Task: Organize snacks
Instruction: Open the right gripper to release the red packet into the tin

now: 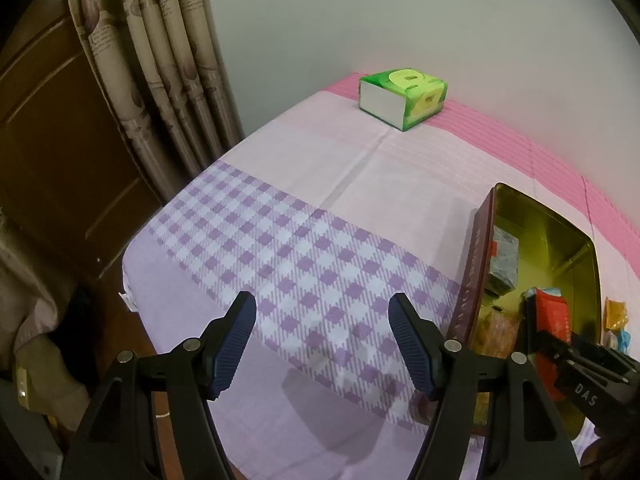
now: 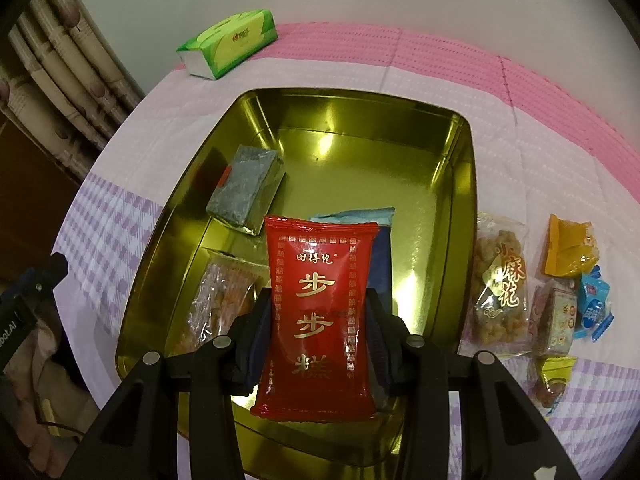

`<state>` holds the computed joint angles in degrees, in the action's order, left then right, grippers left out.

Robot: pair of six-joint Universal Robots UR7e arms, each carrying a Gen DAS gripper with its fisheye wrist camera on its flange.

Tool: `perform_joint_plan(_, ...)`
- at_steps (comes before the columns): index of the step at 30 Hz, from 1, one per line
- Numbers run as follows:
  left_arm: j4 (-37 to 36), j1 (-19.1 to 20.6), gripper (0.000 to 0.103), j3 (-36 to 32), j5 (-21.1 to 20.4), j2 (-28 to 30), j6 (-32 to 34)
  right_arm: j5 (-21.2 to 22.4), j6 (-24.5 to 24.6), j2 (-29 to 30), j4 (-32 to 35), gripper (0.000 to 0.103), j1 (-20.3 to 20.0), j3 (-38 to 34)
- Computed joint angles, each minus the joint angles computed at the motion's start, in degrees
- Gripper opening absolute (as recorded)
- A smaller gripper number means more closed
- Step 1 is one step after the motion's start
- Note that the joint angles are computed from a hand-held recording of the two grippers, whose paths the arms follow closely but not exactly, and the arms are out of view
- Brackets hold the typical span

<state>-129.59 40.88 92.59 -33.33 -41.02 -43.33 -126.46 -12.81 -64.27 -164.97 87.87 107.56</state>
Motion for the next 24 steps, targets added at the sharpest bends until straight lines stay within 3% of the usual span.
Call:
perform_joint_plan(13,-0.26,-0.26,0.07,-0.46,-0.3,0.63,0.77,1.74,-1.46,-2.73,-1.52,0.046,0.45,1.63)
perform_joint_plan(24,-1.23,-0.67,0.07,-0.41,-0.6,1.0,3.11,3.39,-6.73,-12.51,-5.45,0.046,-2.21,6.69)
